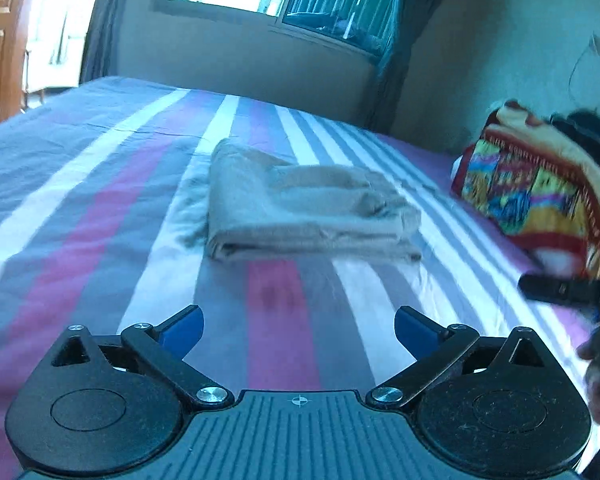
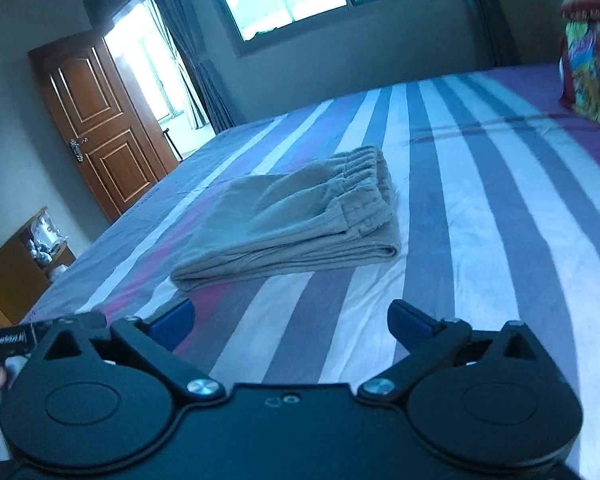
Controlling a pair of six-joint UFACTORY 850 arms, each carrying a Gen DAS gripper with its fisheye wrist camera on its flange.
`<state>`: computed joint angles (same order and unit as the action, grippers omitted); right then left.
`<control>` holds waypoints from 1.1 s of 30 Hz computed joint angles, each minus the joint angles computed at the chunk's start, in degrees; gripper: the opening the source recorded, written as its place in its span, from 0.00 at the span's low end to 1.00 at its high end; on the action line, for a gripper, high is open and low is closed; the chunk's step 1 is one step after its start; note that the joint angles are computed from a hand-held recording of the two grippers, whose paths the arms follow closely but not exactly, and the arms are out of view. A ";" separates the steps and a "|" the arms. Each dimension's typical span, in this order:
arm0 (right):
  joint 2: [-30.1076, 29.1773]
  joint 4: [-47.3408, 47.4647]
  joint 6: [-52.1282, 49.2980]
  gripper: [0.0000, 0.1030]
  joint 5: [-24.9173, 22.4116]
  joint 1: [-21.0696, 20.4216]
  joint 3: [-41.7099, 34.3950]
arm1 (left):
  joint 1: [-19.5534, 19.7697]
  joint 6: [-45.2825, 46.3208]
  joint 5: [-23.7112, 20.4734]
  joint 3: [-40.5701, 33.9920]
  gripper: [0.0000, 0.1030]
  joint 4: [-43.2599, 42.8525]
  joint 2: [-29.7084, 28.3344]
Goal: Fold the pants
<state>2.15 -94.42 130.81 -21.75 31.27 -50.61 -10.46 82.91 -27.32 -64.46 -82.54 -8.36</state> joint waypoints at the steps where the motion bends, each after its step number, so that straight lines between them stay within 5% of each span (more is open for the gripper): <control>1: 0.37 1.52 -0.81 1.00 -2.65 1.59 0.20 | -0.22 -0.68 0.93 1.25 0.98 1.17 1.64; 7: 1.55 12.17 -9.72 1.00 -15.37 11.75 -0.07 | -1.27 -0.57 7.40 9.33 1.00 2.96 11.32; 11: 0.83 11.95 -9.14 1.00 -28.76 19.44 -0.05 | -0.57 0.52 8.27 12.23 1.00 -0.33 14.12; 14: 0.28 11.62 -7.44 1.00 -33.78 21.93 0.34 | -0.43 3.10 8.04 13.76 1.00 -3.85 16.10; 19: -1.11 13.35 -7.25 1.00 -38.60 23.18 -0.58 | -1.26 7.55 7.38 15.18 1.00 -5.78 18.60; 33: -1.51 14.93 -7.69 1.00 -40.98 25.27 -1.03 | -0.94 7.95 6.53 15.92 1.00 -7.19 20.17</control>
